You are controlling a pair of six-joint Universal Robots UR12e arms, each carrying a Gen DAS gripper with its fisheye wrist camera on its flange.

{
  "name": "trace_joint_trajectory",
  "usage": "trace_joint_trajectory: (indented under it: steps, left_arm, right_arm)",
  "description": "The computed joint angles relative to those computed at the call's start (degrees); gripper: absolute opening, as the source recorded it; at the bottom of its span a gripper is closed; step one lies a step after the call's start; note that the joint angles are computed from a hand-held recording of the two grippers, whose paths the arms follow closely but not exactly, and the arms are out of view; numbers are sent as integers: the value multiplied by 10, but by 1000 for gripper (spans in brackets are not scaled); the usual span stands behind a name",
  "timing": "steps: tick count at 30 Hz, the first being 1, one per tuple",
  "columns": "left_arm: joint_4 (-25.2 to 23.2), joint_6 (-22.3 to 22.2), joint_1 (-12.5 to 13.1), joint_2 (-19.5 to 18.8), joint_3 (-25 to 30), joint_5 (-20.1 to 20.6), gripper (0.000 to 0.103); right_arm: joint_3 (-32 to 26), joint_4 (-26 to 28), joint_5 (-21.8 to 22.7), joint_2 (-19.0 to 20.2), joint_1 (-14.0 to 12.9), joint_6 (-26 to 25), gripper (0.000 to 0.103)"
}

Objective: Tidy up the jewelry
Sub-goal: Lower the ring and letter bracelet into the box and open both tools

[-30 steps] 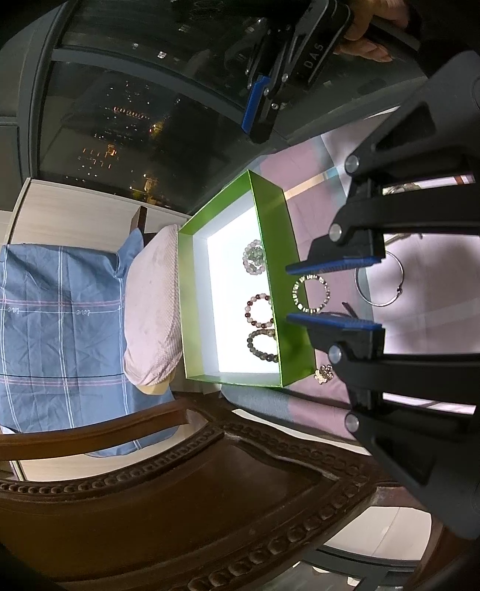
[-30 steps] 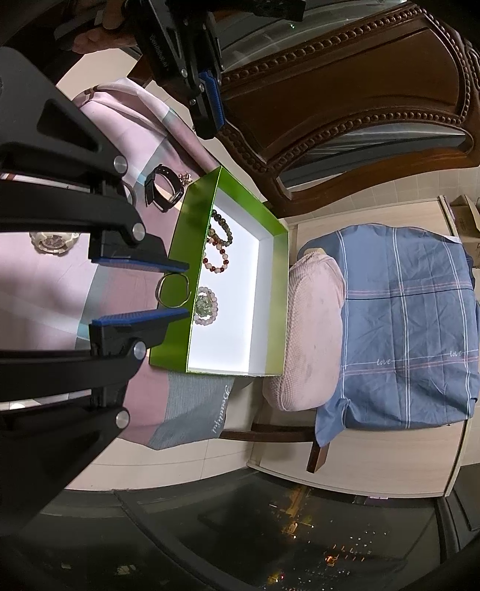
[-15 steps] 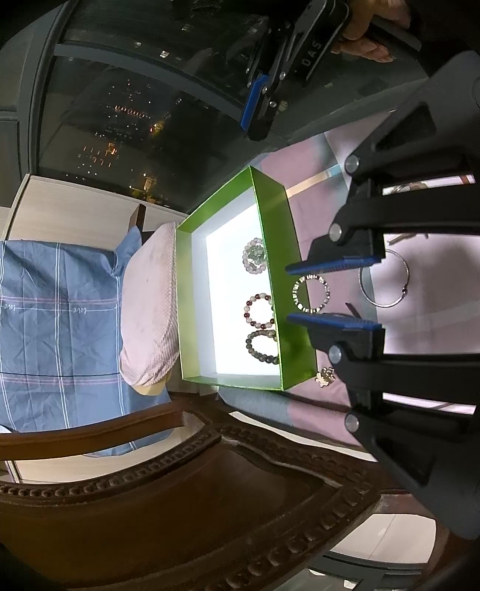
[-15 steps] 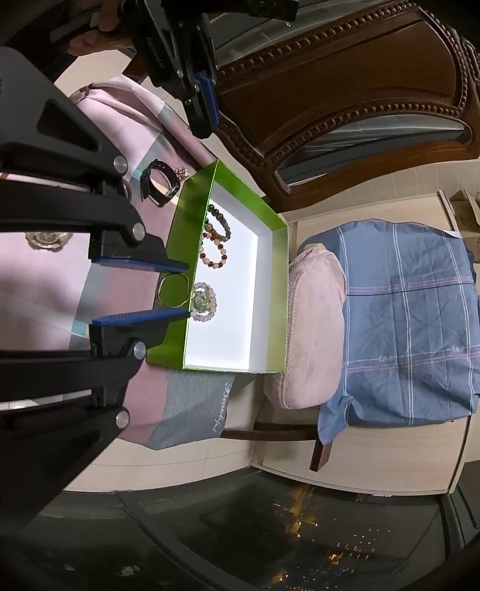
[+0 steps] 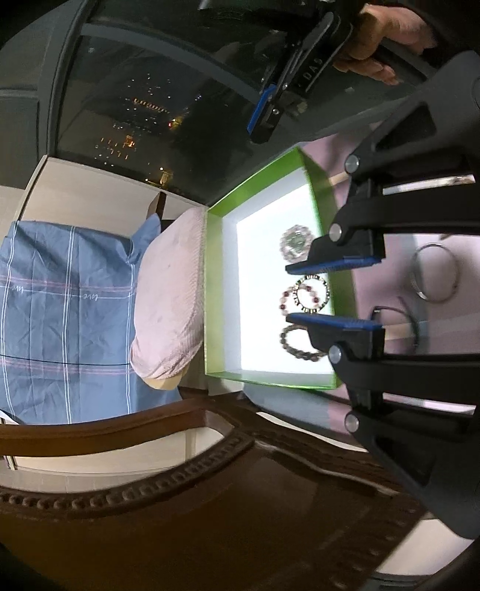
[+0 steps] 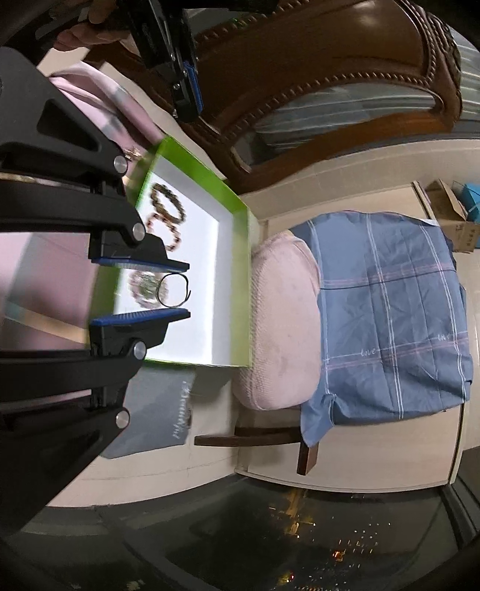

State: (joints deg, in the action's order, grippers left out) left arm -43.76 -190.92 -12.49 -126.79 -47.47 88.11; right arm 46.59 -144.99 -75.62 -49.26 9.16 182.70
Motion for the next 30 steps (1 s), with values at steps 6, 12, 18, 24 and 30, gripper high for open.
trace_joint_trajectory:
  steps: [6,12,18,24,30]
  left_arm:
    - [-29,-12,7,-52,84,-4,21]
    - [-79,-15,12,-108,181,-10,21]
    - [-120,-11,13,-154,262,-1,21]
    - [-151,-11,13,-176,298,7,21]
    - [-163,-5,11,-182,308,9,21]
  right_arm:
    - [-75,40,-2,49,2,19,20]
    - [-168,93,-31,100,13,-1,20]
    - [-232,137,-41,136,16,4,20]
    - [-243,135,-52,144,19,5,20]
    - [-235,126,-48,140,18,12,20]
